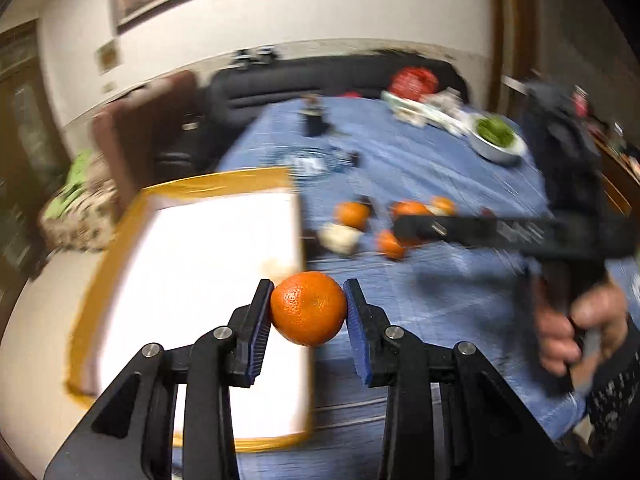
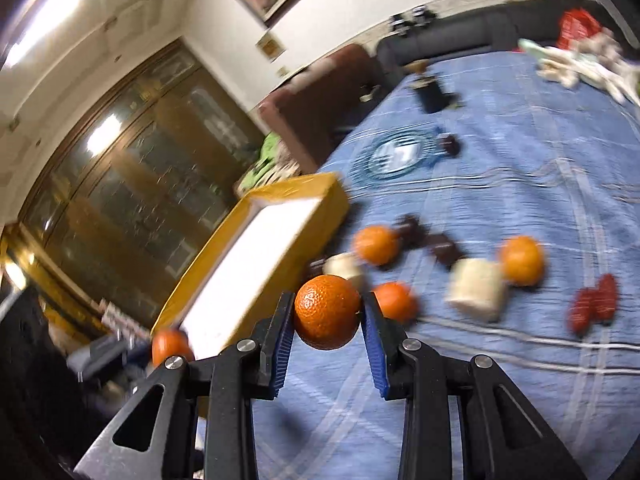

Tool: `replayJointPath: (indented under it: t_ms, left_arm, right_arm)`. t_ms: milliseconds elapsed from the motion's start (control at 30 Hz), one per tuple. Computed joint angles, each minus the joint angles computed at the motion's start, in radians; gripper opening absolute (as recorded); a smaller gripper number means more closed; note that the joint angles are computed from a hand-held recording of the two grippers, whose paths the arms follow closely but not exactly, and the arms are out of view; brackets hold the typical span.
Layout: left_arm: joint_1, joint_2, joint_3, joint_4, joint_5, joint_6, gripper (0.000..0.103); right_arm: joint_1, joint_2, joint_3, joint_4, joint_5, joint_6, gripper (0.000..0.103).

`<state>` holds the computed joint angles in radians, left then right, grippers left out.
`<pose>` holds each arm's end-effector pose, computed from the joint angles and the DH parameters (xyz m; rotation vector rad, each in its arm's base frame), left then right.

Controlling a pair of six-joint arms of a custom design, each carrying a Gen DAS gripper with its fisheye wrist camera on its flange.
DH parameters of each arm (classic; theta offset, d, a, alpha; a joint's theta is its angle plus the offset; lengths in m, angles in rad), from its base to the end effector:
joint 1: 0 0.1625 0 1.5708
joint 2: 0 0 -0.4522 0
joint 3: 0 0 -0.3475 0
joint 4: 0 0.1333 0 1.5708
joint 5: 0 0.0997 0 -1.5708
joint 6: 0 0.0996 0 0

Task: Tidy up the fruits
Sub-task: 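Carry the oranges over the tray and open both grippers to drop them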

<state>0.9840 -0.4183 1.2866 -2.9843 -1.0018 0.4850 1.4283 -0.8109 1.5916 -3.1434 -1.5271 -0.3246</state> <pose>-0.2687 -0.7418 0.0609 1.1043 2.2610 -0.7375 0.0370 -0.7117 0.2468 0.2777 -2.7622 1.1430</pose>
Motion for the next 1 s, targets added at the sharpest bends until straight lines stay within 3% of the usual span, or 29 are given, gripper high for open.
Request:
replayJointPath:
  t_ms: [133,333,500,633,767,800,867,1000]
  left_arm:
    - [0.029,0.006,-0.039,-0.040,0.090,-0.008,0.033]
    - [0.072,0.016,-0.083,-0.027,0.146,-0.036,0.033]
    - [0.093,0.039,-0.115,0.017,0.188,-0.057,0.033]
    - [0.096,0.043,-0.117,0.010,0.210,-0.055,0.034]
    - [0.091,0.054,-0.135,-0.008,0.254,-0.044,0.035]
    - [0.089,0.059,-0.143,-0.012,0.265,-0.033,0.038]
    - [0.078,0.070,-0.149,-0.070,0.287,0.013,0.055]
    - [0.045,0.085,-0.142,-0.213,0.251,0.158,0.059]
  right_arm:
    - [0.067,0.055,-0.056,0.050,0.004,-0.034,0.033]
    - [0.134,0.176,-0.193,0.157,-0.051,-0.040,0.033]
    - [0.158,0.251,-0.273,0.215,-0.161,-0.020,0.036]
    - [0.176,0.263,-0.271,0.192,-0.226,-0.055,0.036]
    - [0.181,0.248,-0.248,0.156,-0.240,-0.058,0.052]
    - [0.183,0.238,-0.228,0.127,-0.244,-0.069,0.054]
    - [0.183,0.209,-0.185,0.072,-0.236,-0.091,0.054]
    - [0.174,0.132,-0.087,-0.052,-0.237,-0.095,0.061]
